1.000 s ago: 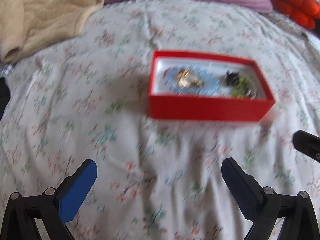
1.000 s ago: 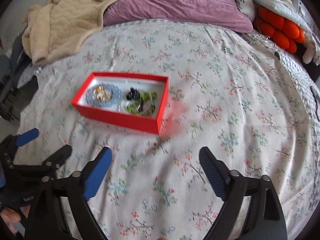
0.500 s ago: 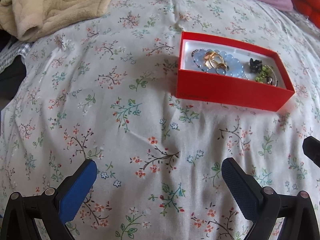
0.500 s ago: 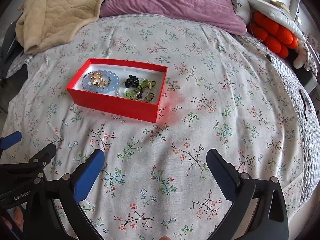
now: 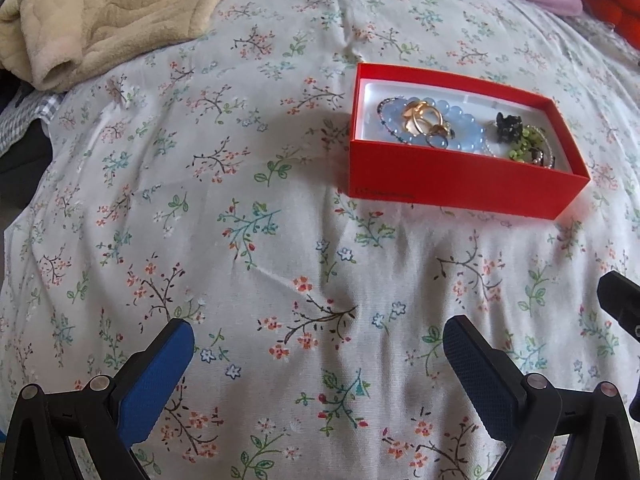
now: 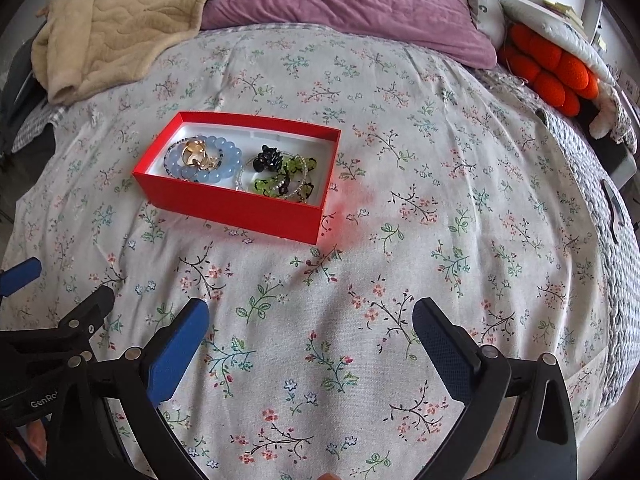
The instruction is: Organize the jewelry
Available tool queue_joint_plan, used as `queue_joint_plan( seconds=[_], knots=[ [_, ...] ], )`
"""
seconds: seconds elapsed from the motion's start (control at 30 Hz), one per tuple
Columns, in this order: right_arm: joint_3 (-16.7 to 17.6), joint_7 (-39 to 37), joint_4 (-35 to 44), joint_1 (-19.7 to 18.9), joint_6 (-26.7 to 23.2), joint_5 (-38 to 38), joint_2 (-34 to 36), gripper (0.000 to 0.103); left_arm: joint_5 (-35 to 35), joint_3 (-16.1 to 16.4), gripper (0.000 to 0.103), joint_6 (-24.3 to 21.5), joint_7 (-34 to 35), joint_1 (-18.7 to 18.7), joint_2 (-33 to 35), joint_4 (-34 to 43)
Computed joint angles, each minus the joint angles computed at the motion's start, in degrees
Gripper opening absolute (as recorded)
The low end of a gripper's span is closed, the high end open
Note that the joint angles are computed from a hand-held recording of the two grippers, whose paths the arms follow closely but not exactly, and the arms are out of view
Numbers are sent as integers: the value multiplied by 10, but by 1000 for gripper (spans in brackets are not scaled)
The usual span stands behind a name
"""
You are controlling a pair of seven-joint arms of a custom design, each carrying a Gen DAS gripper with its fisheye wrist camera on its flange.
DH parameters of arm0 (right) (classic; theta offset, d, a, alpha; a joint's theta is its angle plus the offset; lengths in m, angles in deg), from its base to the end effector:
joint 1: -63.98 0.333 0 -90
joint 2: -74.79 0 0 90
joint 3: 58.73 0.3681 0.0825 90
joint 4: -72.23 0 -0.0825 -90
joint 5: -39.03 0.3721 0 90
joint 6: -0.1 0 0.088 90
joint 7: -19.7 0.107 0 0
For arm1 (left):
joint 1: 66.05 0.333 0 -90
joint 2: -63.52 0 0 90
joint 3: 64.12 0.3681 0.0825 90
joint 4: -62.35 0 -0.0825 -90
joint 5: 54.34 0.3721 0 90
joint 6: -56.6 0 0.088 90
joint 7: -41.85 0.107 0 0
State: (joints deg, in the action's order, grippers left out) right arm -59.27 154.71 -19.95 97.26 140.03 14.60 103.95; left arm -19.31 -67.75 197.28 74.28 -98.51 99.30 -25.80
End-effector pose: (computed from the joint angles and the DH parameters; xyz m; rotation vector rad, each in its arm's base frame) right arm 0.6134 0.3952 0.4179 -2.0605 1.9179 -0.5161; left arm 0.6136 -0.4348 0.3677 -1.8845 1.9399 -0.4144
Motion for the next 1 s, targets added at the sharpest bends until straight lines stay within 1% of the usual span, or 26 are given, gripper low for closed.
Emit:
queue_joint_plan(
  seconds=[1.0],
  knots=[
    [1,-4,4,-1,-5,7,4,103,-2,0,102,-1,3,0,0,-1]
  ],
)
